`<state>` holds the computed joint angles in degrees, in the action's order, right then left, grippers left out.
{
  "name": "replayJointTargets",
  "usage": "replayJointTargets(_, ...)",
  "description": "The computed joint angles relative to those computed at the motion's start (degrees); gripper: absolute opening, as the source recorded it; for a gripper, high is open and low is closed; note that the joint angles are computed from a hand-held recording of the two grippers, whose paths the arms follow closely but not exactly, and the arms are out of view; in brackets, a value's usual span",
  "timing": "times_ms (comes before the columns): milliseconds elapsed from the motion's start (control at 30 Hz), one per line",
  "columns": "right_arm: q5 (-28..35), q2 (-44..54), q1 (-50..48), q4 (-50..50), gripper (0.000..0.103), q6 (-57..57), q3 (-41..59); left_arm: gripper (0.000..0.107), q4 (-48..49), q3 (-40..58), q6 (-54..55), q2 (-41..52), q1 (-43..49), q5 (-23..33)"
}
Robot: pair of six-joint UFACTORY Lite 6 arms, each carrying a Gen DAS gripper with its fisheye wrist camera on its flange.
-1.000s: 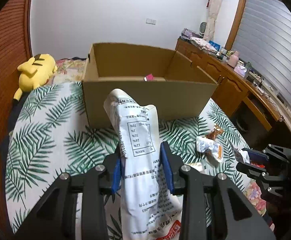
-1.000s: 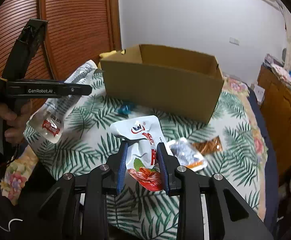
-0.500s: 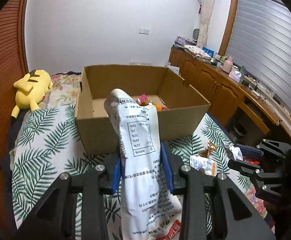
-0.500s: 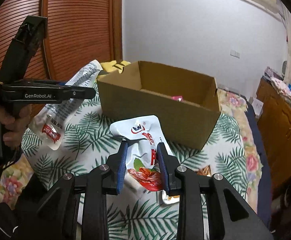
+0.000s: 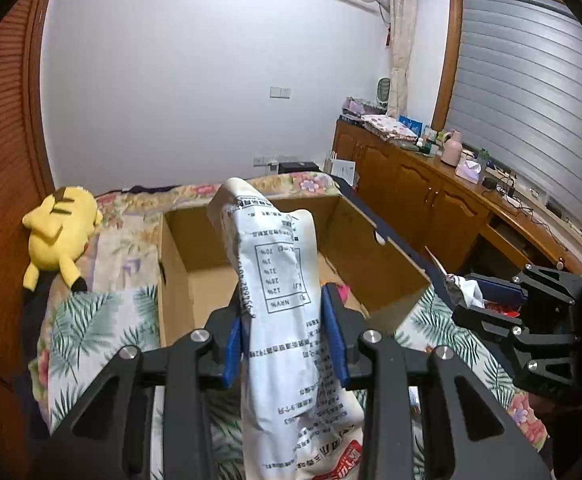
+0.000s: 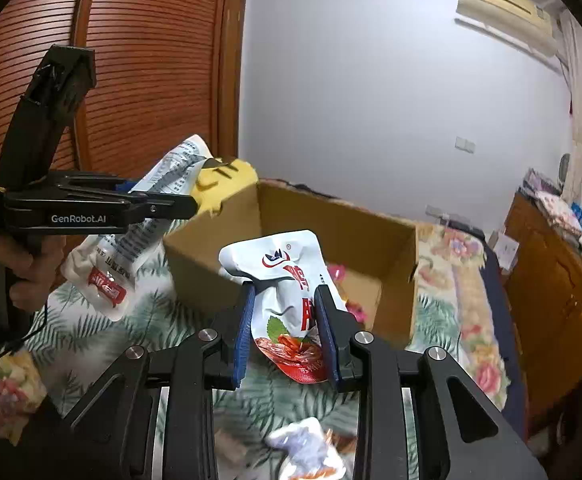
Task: Organize snacks
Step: 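Carry the duck-gizzard pack and white packet over the box with both grippers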
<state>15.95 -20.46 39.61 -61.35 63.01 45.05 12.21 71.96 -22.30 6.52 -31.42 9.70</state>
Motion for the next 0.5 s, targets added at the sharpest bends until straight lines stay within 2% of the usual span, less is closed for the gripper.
replayJointTargets(167, -3.6, 8.1, -4.2, 0.6, 0.029, -3.6, 7.8, 0.033, -10.3, 13.3, 12.8, 9.7, 2.6, 3.2)
replayJointTargets(367, -7.7, 16.1, -8.2, 1.4, 0.029, -5.6, 14.1, 0.034, -18.5, 26.3, 22.3, 20.5, 4.7, 6.5)
replayJointTargets(500, -9.7, 21.6, -10.6, 3.6, 0.029, -9.1, 18.1, 0.034, -21.2, 37.4, 24.8, 28.6, 6.0, 10.1)
